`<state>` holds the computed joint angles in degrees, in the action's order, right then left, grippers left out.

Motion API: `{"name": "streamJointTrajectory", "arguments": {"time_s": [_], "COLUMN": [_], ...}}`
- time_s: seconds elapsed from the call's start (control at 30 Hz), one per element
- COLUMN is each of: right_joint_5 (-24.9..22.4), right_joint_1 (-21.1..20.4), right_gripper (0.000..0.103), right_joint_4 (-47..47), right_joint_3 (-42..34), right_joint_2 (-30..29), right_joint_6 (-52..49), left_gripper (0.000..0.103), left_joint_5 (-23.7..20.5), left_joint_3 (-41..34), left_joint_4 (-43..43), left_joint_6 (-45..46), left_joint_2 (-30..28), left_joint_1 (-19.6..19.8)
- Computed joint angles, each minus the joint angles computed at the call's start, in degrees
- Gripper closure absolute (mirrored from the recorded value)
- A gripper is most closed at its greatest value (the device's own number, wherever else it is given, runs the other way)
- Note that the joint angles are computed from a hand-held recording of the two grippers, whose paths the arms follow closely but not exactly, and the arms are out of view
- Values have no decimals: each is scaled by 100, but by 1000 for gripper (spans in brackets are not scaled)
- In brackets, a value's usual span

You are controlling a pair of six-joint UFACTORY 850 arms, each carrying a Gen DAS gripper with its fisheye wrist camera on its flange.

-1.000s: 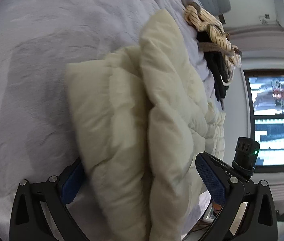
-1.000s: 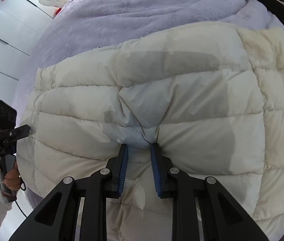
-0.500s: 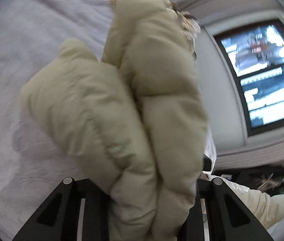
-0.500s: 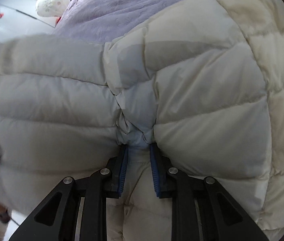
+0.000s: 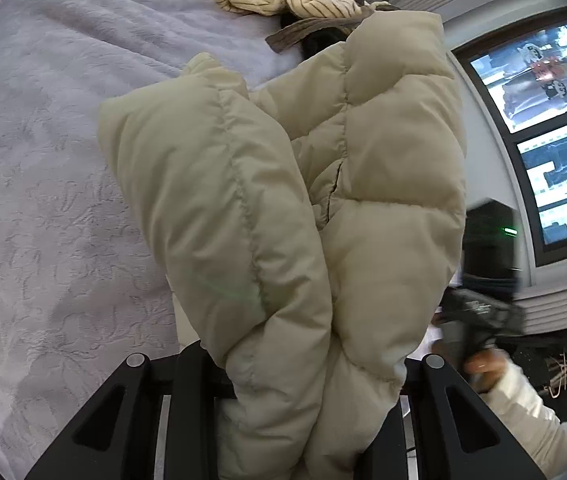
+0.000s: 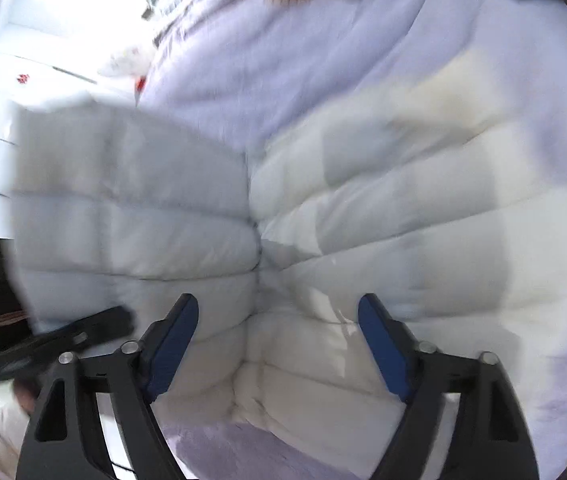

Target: Fold large clothes

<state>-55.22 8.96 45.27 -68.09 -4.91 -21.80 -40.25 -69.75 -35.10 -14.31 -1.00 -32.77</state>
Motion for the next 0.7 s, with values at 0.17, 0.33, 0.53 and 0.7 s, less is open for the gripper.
{"name": "streamJointTrajectory", "arguments": {"time_s": [0.17,0.33,0.53,0.7], "right_joint_5": [203,-353,-524,-672], "right_joint_1": [-576,-1258,-1437,-1525], "right_gripper": [26,90,92,92], "right_joint_4": [-1016,62,1086,1505], "right_joint_3": [304,940,1428,1595], "right_joint_2": [511,351,67,-71], "right_joint_6": [613,-34,-638,-1055], "left_gripper": [74,74,73,44], "left_joint_5": [-119,-425,-749,-773], "left_joint_3": [-282,-697,-1701,-2317], "left_joint_4": [348,236,-269,-1129], "left_joint_6": [-439,-470,309,1151], "left_joint_2": [-170,-446,-1249,-1941], "left_joint_1": [-141,-233,-473,-629]}}
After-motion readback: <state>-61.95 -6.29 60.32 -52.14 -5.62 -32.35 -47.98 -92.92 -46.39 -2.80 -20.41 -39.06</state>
